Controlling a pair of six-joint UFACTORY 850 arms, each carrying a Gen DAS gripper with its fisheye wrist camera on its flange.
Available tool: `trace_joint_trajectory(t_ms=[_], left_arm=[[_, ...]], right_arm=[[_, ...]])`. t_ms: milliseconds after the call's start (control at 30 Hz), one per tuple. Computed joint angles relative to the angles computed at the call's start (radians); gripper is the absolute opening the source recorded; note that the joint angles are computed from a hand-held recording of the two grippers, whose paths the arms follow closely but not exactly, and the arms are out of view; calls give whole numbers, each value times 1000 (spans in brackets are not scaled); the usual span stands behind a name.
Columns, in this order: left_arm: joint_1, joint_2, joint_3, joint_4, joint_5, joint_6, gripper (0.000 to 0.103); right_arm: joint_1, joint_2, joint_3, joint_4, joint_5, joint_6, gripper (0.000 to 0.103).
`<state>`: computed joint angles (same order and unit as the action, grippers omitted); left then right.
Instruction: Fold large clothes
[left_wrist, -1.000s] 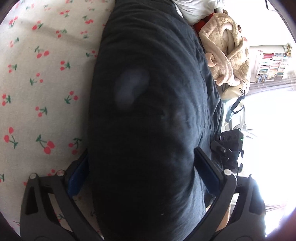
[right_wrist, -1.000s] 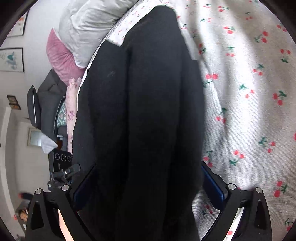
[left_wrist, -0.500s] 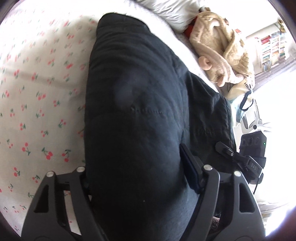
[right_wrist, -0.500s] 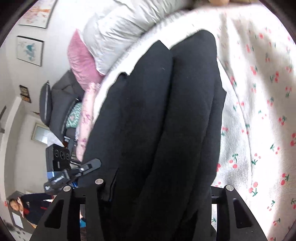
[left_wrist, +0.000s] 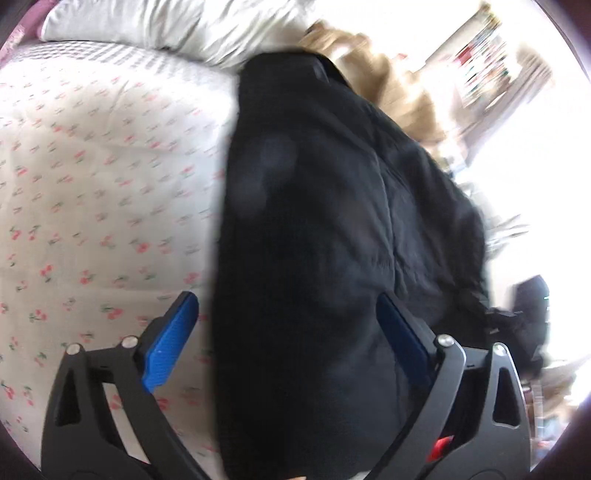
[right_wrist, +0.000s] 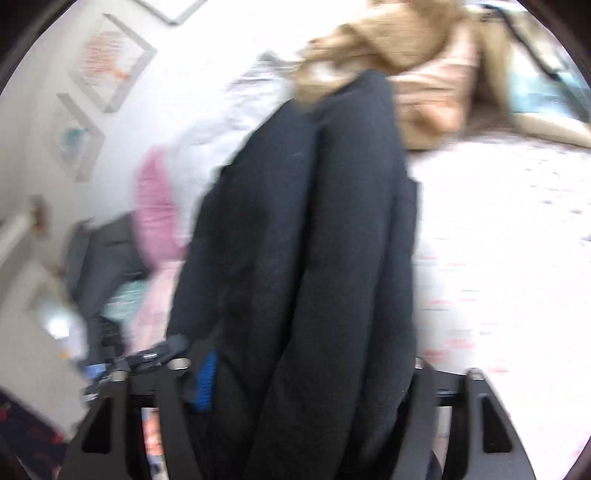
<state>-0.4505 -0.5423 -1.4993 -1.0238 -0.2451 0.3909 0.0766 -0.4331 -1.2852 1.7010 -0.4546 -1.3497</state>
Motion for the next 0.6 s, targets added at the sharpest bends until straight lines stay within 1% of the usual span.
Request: trace_joint_trajectory(t_ms=[33, 67, 100, 133, 167, 233, 267, 300, 367, 433, 467, 533, 600], left_arm=[[2, -30, -17, 105, -21, -102, 97], [5, -52, -32, 167, -50, -172, 97], [7, -61, -41, 188, -68, -205, 97], [11, -63, -42, 167, -80, -204, 97], [15, -60, -37, 152, -86, -211, 97], [13, -45, -27, 215, -74, -279, 97], [8, -35, -22, 280, -63, -331, 97], [-4, -26, -24, 385, -55, -423, 97], [-24, 2, 0, 554, -32, -571, 97], [-37, 25, 15, 690, -29, -687, 97], [-43, 50, 44, 746, -20, -733, 97], [-53, 86, 87, 848, -13, -817, 97], [-63, 118, 116, 968, -48, -925, 98]], right_arm=[[-1, -16, -9, -102, 81, 105, 76], [-7, -30, -17, -196, 120, 209, 76], [-16, -40, -19, -248, 124, 279, 76], [-23, -41, -21, -259, 108, 307, 76], [-32, -36, -17, -235, 79, 292, 76], [-48, -16, -3, -230, 93, 262, 76], [-35, 1, 1, -242, 144, 258, 76], [-22, 15, 8, -252, 185, 256, 76], [9, 36, 14, -295, 241, 305, 76], [26, 59, 33, -255, 278, 269, 77], [23, 58, 32, -207, 289, 211, 77], [43, 77, 46, -18, 330, 11, 81], [66, 98, 55, 184, 364, -197, 85]])
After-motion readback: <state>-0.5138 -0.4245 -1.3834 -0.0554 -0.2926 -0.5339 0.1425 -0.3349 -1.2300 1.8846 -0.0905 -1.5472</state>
